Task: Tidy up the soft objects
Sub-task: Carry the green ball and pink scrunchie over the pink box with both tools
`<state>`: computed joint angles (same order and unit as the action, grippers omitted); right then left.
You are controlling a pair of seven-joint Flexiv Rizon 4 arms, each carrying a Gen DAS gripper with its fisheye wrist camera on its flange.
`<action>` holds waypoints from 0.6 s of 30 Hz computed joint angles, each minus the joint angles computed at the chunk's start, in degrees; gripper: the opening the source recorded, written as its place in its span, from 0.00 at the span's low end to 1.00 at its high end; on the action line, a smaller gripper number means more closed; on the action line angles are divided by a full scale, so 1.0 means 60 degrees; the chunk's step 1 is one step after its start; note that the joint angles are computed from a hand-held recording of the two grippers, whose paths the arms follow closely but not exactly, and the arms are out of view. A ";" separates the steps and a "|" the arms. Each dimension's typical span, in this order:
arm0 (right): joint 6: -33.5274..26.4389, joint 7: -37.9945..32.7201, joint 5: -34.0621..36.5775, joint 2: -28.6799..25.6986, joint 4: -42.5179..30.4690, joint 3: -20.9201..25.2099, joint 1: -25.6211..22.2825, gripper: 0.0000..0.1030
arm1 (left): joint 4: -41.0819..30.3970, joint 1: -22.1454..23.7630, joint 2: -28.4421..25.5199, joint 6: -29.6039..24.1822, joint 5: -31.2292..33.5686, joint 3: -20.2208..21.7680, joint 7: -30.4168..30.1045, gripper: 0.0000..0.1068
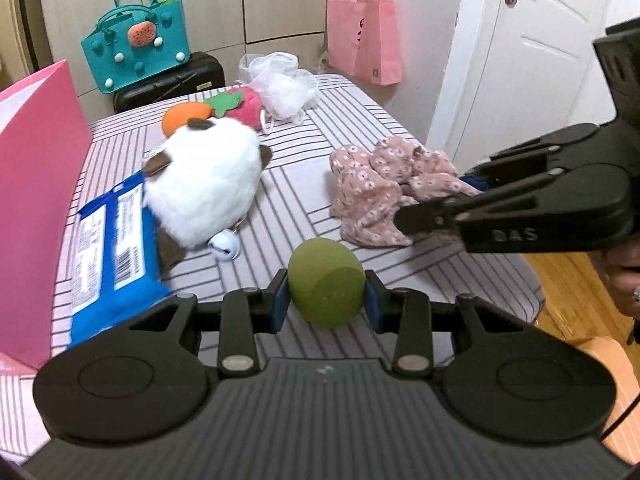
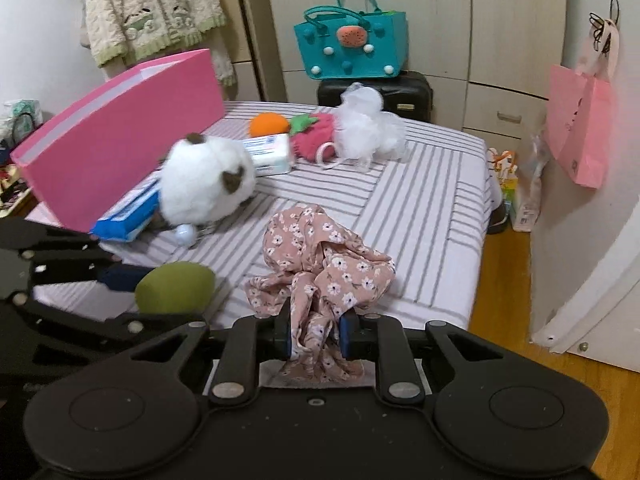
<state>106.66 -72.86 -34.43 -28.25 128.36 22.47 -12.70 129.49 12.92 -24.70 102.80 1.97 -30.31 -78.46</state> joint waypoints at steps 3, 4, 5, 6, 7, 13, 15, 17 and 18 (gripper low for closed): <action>-0.0166 0.0143 -0.0440 -0.0014 0.0131 0.0842 -0.0822 0.24 | 0.0177 0.0419 0.0266 -0.0334 -0.0057 -0.0347 0.0039 0.35; -0.0177 0.0159 -0.0519 0.0039 0.0223 0.0992 -0.0959 0.24 | 0.0261 0.0662 0.0334 -0.0461 -0.0107 -0.0585 0.0110 0.35; -0.0200 0.0194 -0.0594 0.0097 0.0304 0.1135 -0.1085 0.24 | 0.0361 0.1001 0.0411 -0.0601 -0.0177 -0.0922 0.0206 0.35; -0.0317 0.0254 -0.0790 0.0101 0.0338 0.1464 -0.1407 0.24 | 0.0462 0.1385 0.0479 -0.0749 -0.0268 -0.1306 0.0331 0.35; -0.0461 0.0302 -0.0966 0.0082 0.0354 0.1830 -0.1758 0.24 | 0.0574 0.1743 0.0546 -0.0866 -0.0374 -0.1669 0.0471 0.35; -0.1049 0.0031 -0.0903 0.0154 0.0529 0.3760 -0.3283 0.25 | 0.1341 0.4074 0.1029 -0.1130 -0.1027 -0.3921 0.0840 0.35; -0.1041 -0.0093 -0.0784 0.0174 0.0594 0.4222 -0.3552 0.25 | 0.1577 0.5020 0.1203 -0.1262 -0.1067 -0.4754 0.0768 0.35; -0.1133 -0.0170 -0.0731 0.0206 0.0613 0.4561 -0.3716 0.25 | 0.1724 0.5982 0.1356 -0.1550 -0.1092 -0.5619 0.0677 0.35; -0.1257 -0.0206 -0.0700 0.0197 0.0597 0.4769 -0.3820 0.25 | 0.1815 0.6591 0.1439 -0.1737 -0.1102 -0.6191 0.0622 0.35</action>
<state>99.12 -74.10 -38.63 -27.07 131.94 51.08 -35.62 140.38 52.47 -16.06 92.37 -4.64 -67.46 -74.73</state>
